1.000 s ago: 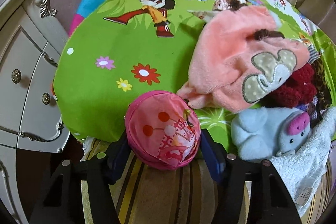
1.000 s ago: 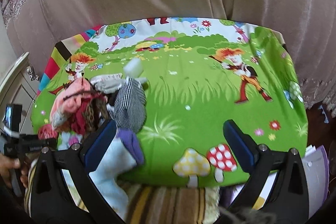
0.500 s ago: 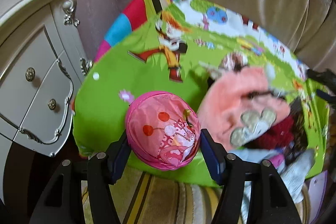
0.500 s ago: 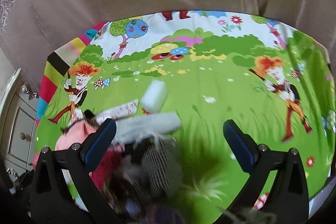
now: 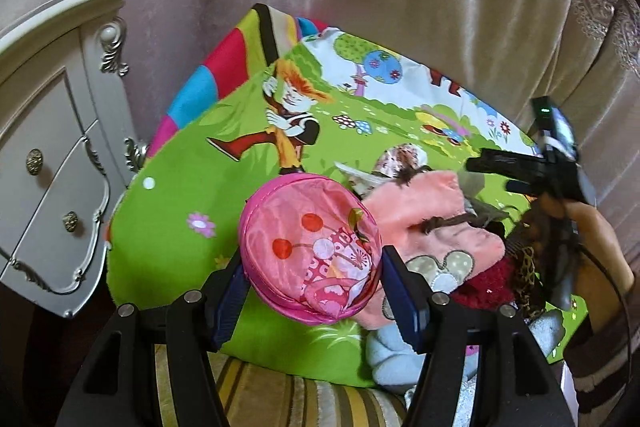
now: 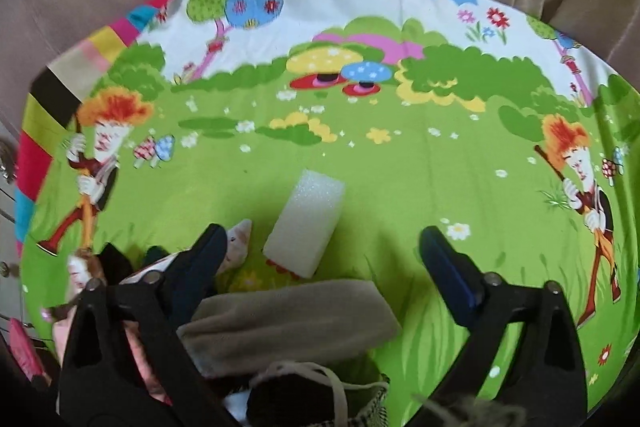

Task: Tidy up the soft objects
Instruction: 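Grasp the white foam block with the right tool while the left tool holds the pink pouch, then carry the pink pouch and white foam block to the box and release both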

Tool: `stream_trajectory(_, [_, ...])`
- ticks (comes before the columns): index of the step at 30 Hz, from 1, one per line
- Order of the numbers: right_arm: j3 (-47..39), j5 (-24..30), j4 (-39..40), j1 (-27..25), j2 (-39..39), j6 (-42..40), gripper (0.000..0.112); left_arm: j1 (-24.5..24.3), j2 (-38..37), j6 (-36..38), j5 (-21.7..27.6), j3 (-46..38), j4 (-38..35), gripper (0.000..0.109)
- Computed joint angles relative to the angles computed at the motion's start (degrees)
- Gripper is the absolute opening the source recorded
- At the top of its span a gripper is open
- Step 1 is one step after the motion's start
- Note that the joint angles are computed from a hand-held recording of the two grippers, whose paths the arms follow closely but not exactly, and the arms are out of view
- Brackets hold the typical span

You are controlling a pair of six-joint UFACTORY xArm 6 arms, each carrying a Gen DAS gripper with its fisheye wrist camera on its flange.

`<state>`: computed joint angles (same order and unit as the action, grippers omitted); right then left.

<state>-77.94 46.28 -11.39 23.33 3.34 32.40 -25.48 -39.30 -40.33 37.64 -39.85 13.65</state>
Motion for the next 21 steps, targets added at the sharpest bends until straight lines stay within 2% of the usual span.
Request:
stream_trajectory(4, [-1.43,0.74,0.43,-0.16,2.48,-1.09,0.071,-0.3,0.41,0.57,-1.79,0.58,-0.6,0.064])
stream_trajectory(5, [-1.36,0.57,0.25,-0.19,2.72,-1.0,0.057,-0.36,0.72,0.81,-1.83,0.51,-0.83,0.064])
stream_trajectory(6, [-1.07,0.07,0.68,-0.28,2.79,-1.15,0.039,-0.45,1.02,0.9,-1.71,0.45,-0.94,0.064])
stream_trajectory(12, [5.58,-7.8,1.68,-0.63,-2.1,-0.86,0.038,-0.83,0.72,-0.63,-1.52,0.63,0.59,0.064])
stream_trajectory(18, [13.37,-12.41,-7.49,0.15,-11.75,7.09,0.038,-1.82,-0.9,-4.0,-1.13,1.05,4.89,0.064])
stream_trajectory(21, [16.36,-12.03,-11.38,1.01,-16.6,9.95,0.038,-2.81,-2.39,-5.72,-0.84,1.42,7.1,0.064])
